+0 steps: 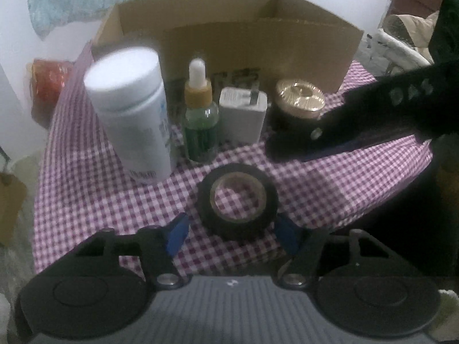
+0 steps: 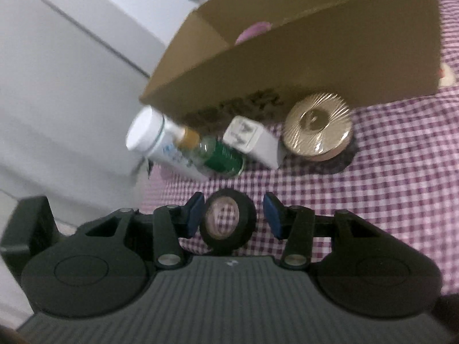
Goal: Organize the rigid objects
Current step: 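Withdraw the right gripper from the box to the black tape roll, then grip the black tape roll through its hole with the right gripper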
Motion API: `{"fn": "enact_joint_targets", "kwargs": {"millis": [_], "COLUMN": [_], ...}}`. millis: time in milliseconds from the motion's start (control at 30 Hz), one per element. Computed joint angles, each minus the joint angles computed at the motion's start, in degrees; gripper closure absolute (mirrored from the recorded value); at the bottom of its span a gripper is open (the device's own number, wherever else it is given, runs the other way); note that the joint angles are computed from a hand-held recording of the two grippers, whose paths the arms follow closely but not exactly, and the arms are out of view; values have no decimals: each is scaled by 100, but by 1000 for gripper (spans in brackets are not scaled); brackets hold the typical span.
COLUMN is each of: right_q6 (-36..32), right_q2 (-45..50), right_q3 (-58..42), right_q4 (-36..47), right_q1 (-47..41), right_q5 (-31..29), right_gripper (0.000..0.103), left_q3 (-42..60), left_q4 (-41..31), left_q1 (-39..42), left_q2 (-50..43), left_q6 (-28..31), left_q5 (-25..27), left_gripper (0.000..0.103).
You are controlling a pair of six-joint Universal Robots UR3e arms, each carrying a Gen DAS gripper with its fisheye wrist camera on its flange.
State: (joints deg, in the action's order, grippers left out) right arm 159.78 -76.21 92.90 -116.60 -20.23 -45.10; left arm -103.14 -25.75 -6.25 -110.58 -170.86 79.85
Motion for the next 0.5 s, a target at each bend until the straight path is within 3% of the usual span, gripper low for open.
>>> {"fn": "enact_joint_targets", "kwargs": {"millis": [133,267,500], "right_q6": [181,89,-4], "right_q2": [303,395,188], "right_q3": [-158,-202,-78], "right_q4": [-254,-154,43], "right_q1": [353,425,325], "right_q5": [-393,-379,-402], "right_gripper": [60,66,66], "left_q3": [-188,-341,-440], "left_q4": [321,522,626], "left_q1": [5,-14,15], "left_q2": [-20,29,43], "left_q6": [-36,-6,32], "left_q5": [-8,-69,-357], "left_gripper": [40,45,45]}}
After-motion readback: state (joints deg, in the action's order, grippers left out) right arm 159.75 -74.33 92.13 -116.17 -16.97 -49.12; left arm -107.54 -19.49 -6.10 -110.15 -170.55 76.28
